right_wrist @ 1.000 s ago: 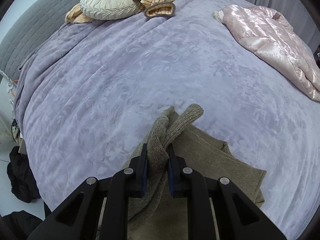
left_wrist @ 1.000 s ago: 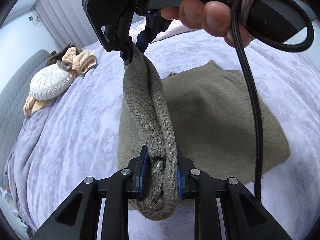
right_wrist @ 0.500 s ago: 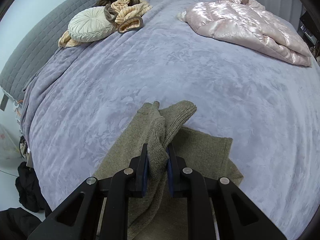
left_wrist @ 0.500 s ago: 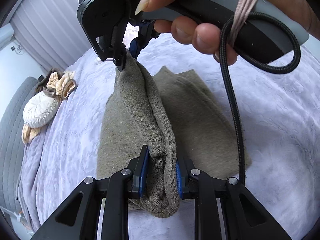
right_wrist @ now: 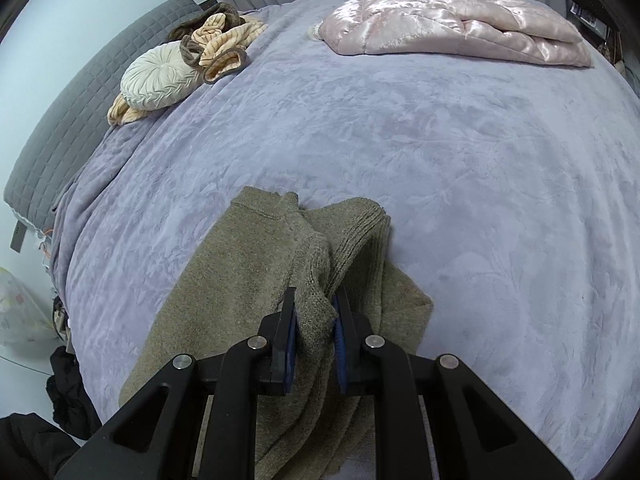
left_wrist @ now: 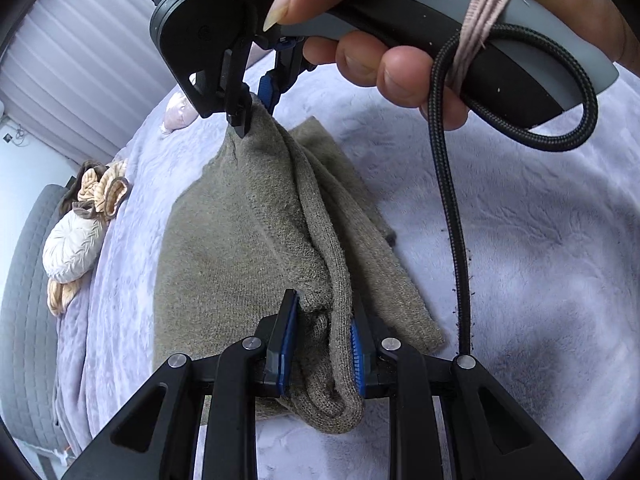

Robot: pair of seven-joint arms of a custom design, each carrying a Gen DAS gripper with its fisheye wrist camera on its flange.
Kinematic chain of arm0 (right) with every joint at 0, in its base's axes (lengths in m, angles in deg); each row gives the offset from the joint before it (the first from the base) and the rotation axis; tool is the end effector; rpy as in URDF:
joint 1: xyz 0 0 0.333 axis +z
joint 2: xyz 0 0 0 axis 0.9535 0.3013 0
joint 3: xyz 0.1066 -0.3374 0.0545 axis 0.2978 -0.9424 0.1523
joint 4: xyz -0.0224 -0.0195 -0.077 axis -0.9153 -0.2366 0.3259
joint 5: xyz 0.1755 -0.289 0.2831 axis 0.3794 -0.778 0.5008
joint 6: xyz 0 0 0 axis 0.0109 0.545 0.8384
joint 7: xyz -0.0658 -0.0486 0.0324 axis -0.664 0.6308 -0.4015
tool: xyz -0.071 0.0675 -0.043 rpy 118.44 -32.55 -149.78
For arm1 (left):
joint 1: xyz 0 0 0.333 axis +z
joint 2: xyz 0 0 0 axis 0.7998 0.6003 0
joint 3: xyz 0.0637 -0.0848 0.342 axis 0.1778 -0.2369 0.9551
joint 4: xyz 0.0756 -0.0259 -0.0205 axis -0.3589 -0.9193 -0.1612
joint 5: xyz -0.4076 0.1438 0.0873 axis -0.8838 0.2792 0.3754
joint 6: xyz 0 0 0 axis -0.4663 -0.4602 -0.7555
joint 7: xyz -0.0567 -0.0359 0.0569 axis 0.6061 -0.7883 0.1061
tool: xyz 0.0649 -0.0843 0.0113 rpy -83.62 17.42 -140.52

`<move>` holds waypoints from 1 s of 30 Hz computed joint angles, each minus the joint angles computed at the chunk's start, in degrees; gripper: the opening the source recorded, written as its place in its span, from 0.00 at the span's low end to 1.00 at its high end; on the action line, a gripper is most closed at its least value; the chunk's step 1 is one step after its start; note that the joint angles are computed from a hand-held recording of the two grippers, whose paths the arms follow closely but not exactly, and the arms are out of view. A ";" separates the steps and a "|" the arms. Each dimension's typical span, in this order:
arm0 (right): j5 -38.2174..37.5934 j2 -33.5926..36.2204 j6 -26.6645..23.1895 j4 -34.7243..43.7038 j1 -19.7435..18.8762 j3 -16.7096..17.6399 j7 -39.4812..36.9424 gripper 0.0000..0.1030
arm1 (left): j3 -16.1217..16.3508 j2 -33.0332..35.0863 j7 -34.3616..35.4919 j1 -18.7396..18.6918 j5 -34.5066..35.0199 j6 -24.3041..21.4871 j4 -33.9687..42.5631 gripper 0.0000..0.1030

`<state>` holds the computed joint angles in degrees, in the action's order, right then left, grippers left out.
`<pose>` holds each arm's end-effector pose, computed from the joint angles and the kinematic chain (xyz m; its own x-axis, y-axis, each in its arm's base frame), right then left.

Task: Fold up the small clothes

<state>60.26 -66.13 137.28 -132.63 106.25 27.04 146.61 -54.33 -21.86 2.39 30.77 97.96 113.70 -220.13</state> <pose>0.5219 0.4731 0.4307 -0.0863 -0.9325 -0.3508 -0.8696 0.2423 -0.4301 0.3660 -0.3968 0.3832 -0.7176 -0.5214 -0.4617 -0.3566 0.8445 -0.3995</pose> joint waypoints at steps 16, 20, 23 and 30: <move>-6.69 -3.13 17.32 -12.14 0.95 -4.47 15.19 0.19 | 0.60 1.29 0.68 -2.73 -3.68 -3.00 1.42 0.24; -9.42 -4.18 17.27 -13.24 2.96 -5.45 18.37 0.78 | 0.21 1.57 -0.14 -2.38 -2.70 -3.04 1.62 0.24; -14.06 -3.81 16.96 -12.42 3.68 -5.77 20.24 0.59 | 0.22 1.30 0.16 -2.61 -3.30 -3.05 1.51 0.24; -7.01 -1.23 11.26 -8.75 2.09 -3.26 11.56 0.09 | -0.30 1.82 6.54 -2.61 -10.66 -2.00 2.33 0.24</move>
<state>53.25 -67.36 148.54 -141.39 108.34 23.78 158.17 -54.62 -20.03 8.93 28.16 87.29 111.70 -217.80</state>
